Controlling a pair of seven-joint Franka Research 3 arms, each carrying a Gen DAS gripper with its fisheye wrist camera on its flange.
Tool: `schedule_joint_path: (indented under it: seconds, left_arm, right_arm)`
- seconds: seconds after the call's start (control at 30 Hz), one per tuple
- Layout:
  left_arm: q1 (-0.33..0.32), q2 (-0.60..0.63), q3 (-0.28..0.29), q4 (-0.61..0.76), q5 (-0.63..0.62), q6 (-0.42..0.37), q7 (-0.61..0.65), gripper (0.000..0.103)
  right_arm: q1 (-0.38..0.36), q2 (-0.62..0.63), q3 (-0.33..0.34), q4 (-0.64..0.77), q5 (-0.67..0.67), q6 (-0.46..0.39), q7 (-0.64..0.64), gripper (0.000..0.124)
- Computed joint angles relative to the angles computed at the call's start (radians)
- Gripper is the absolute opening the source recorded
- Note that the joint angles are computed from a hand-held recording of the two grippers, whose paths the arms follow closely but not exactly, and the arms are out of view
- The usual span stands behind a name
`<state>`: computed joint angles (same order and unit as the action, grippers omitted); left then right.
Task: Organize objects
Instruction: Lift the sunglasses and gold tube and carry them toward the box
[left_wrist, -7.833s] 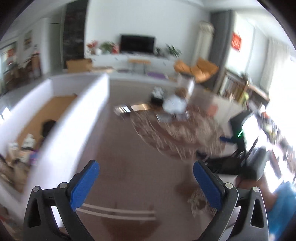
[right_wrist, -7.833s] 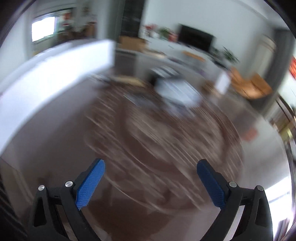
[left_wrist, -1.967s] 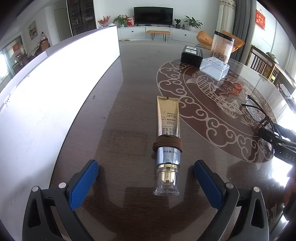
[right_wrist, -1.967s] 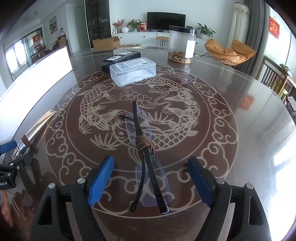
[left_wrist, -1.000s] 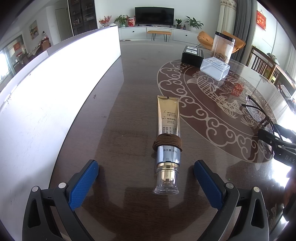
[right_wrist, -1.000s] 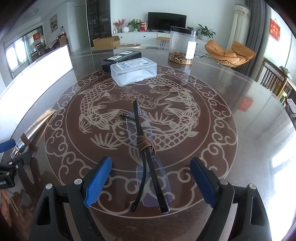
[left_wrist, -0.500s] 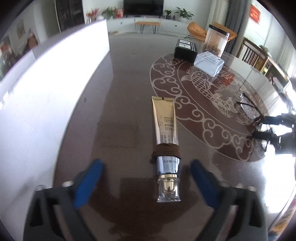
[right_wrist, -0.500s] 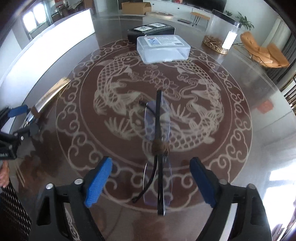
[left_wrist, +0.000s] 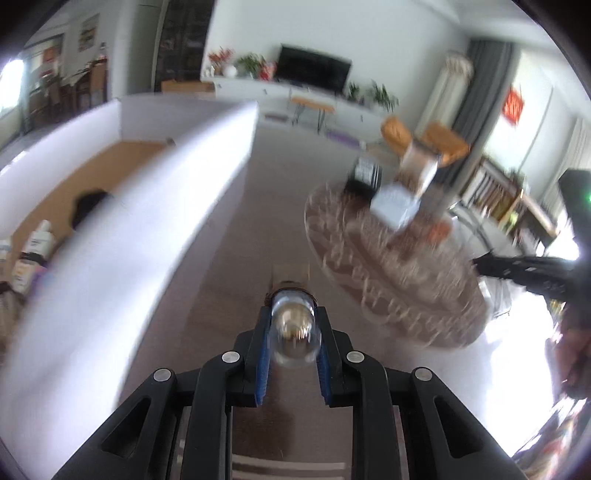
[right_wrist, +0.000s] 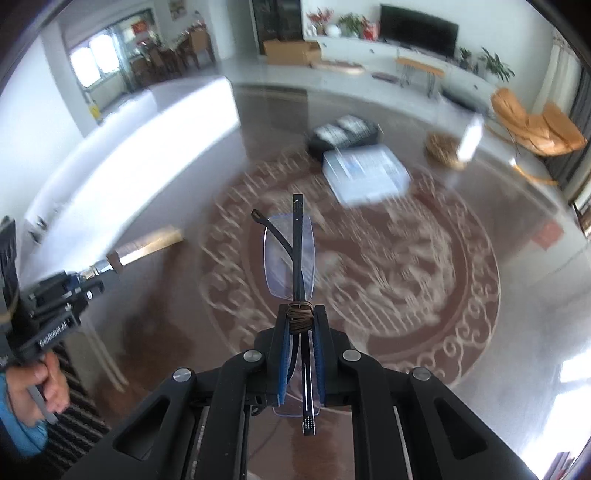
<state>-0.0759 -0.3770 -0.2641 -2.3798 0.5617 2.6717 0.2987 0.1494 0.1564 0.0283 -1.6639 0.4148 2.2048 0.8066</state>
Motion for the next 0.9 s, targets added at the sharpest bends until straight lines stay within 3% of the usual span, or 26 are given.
schedule_joint_path:
  seconds: [0.07, 0.1, 0.13, 0.4, 0.5, 0.57, 0.6, 0.63, 0.7, 0.77, 0.9]
  left_arm:
    - [0.015, -0.066, 0.006, -0.019, 0.01, 0.011, -0.021, 0.019]
    - [0.023, -0.098, 0.015, -0.028, 0.011, 0.018, -0.02, 0.008]
    - [0.027, -0.129, 0.024, -0.036, 0.006, 0.022, -0.012, 0.006]
    - [0.079, -0.377, 0.097, -0.093, -0.063, -0.037, 0.111, 0.006]
    - [-0.012, -0.42, 0.18, -0.101, -0.173, -0.084, 0.252, 0.006]
    - [-0.054, -0.387, 0.182, -0.078, -0.229, -0.127, 0.329, 0.011]
    - [-0.08, -0.354, 0.172, -0.064, -0.251, -0.145, 0.374, 0.025]
    - [-0.092, -0.312, 0.152, -0.049, -0.265, -0.154, 0.404, 0.054]
    - [-0.084, -0.217, 0.088, -0.017, -0.25, -0.176, 0.431, 0.084]
    - [-0.075, -0.094, 0.049, 0.029, -0.227, -0.207, 0.455, 0.083]
    - [-0.063, 0.059, 0.027, 0.08, -0.186, -0.264, 0.447, 0.081]
  right_arm:
    - [0.008, -0.003, 0.016, 0.035, 0.039, -0.013, -0.01, 0.012]
    - [0.015, 0.002, 0.025, 0.059, 0.058, -0.019, -0.012, 0.012]
    - [0.024, -0.008, 0.033, 0.062, 0.076, -0.018, -0.014, 0.012]
    - [0.108, 0.014, 0.092, 0.216, 0.189, -0.083, -0.011, 0.012]
    - [0.13, 0.012, 0.101, 0.244, 0.214, -0.111, -0.014, 0.012]
    - [0.134, 0.001, 0.1, 0.244, 0.233, -0.121, -0.018, 0.012]
    - [0.134, -0.005, 0.098, 0.244, 0.244, -0.126, -0.022, 0.012]
    - [0.131, -0.013, 0.094, 0.238, 0.255, -0.132, -0.028, 0.012]
    - [0.121, -0.024, 0.083, 0.231, 0.273, -0.145, -0.034, 0.012]
    - [0.103, -0.038, 0.067, 0.223, 0.291, -0.168, -0.032, 0.012]
    - [0.079, -0.071, 0.043, 0.193, 0.278, -0.178, -0.047, 0.012]
